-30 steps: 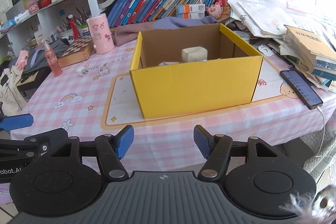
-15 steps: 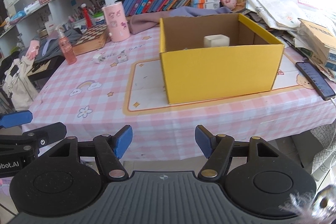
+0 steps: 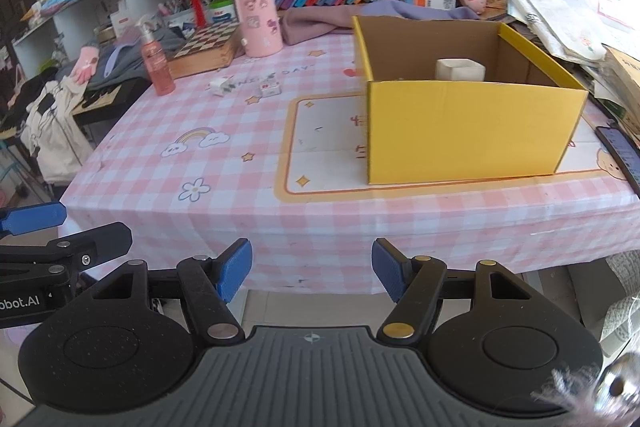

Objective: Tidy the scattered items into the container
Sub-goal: 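Move both open tools toward the white plug charger and small card box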

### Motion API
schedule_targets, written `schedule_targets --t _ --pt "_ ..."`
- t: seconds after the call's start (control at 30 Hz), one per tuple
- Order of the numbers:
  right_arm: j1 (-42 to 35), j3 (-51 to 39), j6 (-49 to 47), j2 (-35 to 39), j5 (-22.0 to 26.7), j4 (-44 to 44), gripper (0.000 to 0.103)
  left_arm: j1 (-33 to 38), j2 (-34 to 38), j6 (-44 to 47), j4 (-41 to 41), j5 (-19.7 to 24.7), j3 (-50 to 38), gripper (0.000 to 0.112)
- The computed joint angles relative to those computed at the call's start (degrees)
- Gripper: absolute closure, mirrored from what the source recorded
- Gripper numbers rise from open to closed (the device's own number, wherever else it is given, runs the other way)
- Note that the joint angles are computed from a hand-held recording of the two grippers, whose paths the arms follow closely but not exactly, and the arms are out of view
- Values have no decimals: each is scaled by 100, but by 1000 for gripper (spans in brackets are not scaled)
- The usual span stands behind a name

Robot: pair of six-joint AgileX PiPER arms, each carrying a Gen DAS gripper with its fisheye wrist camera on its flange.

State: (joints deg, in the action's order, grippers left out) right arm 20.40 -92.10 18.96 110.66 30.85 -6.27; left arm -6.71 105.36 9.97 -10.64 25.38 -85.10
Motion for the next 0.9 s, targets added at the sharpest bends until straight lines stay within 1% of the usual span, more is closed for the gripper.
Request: schedule_targets --t 0.27,0.53,0.77,0.9 --pt "164 -569 -542 332 256 296 38 205 -28 -232 76 -48 48 24" --pt "187 -1196 -946 725 495 556 38 274 160 -544 315 14 -204 24" --pt "151 -1855 -1270 1170 669 792 38 299 496 -706 501 143 -659 24" --pt "104 -2467 -1337 1545 904 871 38 309 805 -688 556 340 -1123 24"
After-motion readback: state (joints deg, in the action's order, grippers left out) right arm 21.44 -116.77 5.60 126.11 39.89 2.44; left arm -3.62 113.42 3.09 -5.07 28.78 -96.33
